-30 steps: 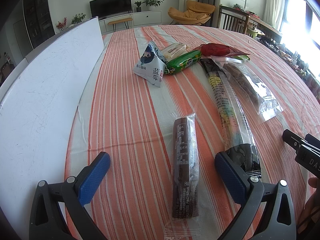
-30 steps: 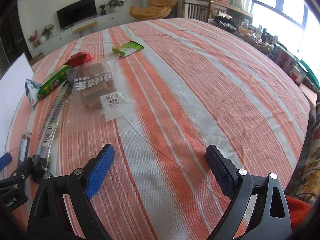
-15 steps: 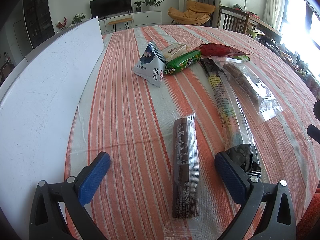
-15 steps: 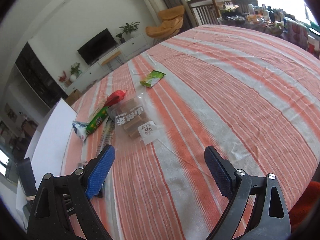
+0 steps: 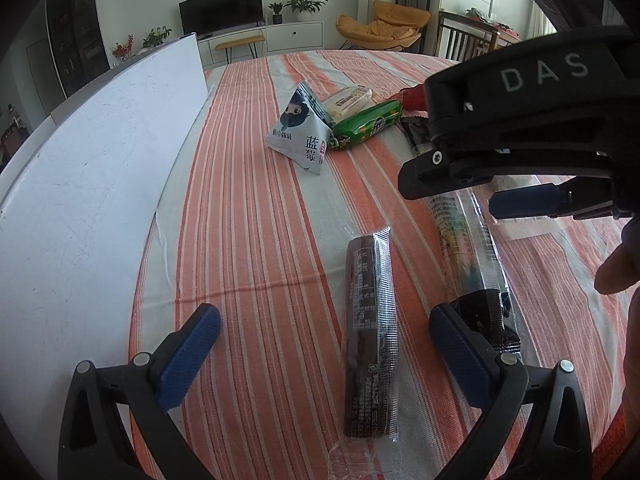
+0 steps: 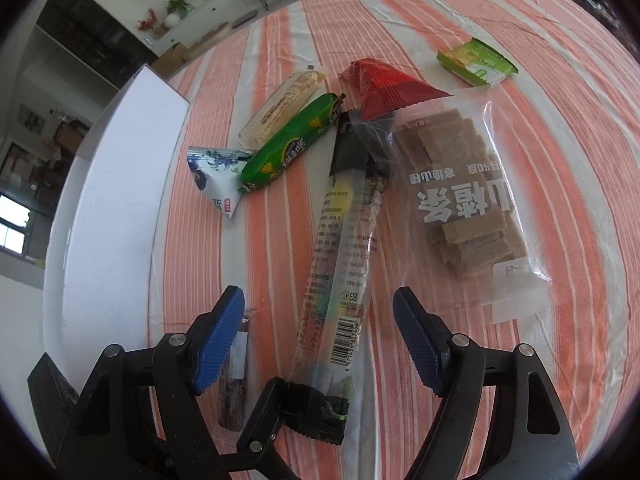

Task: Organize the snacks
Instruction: 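Close the left gripper on the brown stick while the right gripper grasps a long sausage stick, then carry the brown stick and sausage stick into the white box and open both grippers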

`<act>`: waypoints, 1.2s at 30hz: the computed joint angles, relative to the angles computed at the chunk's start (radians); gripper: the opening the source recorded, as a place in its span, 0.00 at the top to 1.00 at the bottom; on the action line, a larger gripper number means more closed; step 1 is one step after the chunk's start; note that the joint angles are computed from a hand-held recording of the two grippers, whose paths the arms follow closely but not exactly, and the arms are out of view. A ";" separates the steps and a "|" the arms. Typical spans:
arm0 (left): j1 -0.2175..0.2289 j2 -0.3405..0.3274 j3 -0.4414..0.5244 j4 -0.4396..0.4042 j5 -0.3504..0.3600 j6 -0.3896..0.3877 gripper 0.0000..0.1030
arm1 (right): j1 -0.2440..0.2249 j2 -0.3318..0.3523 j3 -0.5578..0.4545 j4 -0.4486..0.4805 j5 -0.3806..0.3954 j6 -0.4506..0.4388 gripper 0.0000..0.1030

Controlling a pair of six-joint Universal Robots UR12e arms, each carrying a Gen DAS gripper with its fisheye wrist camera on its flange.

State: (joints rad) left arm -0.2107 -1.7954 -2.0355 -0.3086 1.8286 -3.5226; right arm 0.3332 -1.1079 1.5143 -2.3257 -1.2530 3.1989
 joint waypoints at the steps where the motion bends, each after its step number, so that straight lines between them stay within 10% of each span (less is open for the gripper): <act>1: 0.001 0.001 -0.001 0.001 -0.003 0.000 0.00 | 0.012 0.008 -0.015 0.009 -0.041 -0.019 0.27; 3: 0.005 0.007 0.000 -0.017 -0.018 0.012 0.00 | 0.029 0.020 -0.041 0.047 -0.113 -0.064 0.63; 8: 0.020 0.035 -0.001 -0.097 -0.088 0.033 0.01 | 0.000 0.001 -0.021 0.088 -0.063 -0.108 0.85; 12: 0.011 0.038 0.010 -0.124 -0.080 0.064 0.29 | -0.033 -0.044 0.025 0.129 -0.003 -0.169 0.90; 16: 0.005 0.039 0.010 -0.106 -0.091 0.080 0.81 | -0.066 -0.107 0.101 0.144 0.019 -0.233 0.91; 19: 0.003 0.041 0.000 -0.082 -0.097 0.058 0.82 | -0.073 -0.137 0.139 0.133 -0.012 -0.248 0.84; 23: 0.018 0.061 -0.020 -0.065 -0.162 0.009 0.82 | -0.064 -0.159 0.170 0.065 -0.082 -0.258 0.47; 28: 0.027 0.092 -0.047 -0.039 -0.193 -0.015 0.82 | -0.022 -0.133 0.163 0.022 -0.161 -0.301 0.51; 30: 0.039 0.114 -0.065 -0.019 -0.232 -0.034 0.82 | -0.012 -0.126 0.167 0.018 -0.188 -0.312 0.73; 36: 0.059 0.193 -0.114 0.051 -0.333 -0.066 0.82 | -0.078 -0.174 0.201 0.008 -0.032 -0.242 0.88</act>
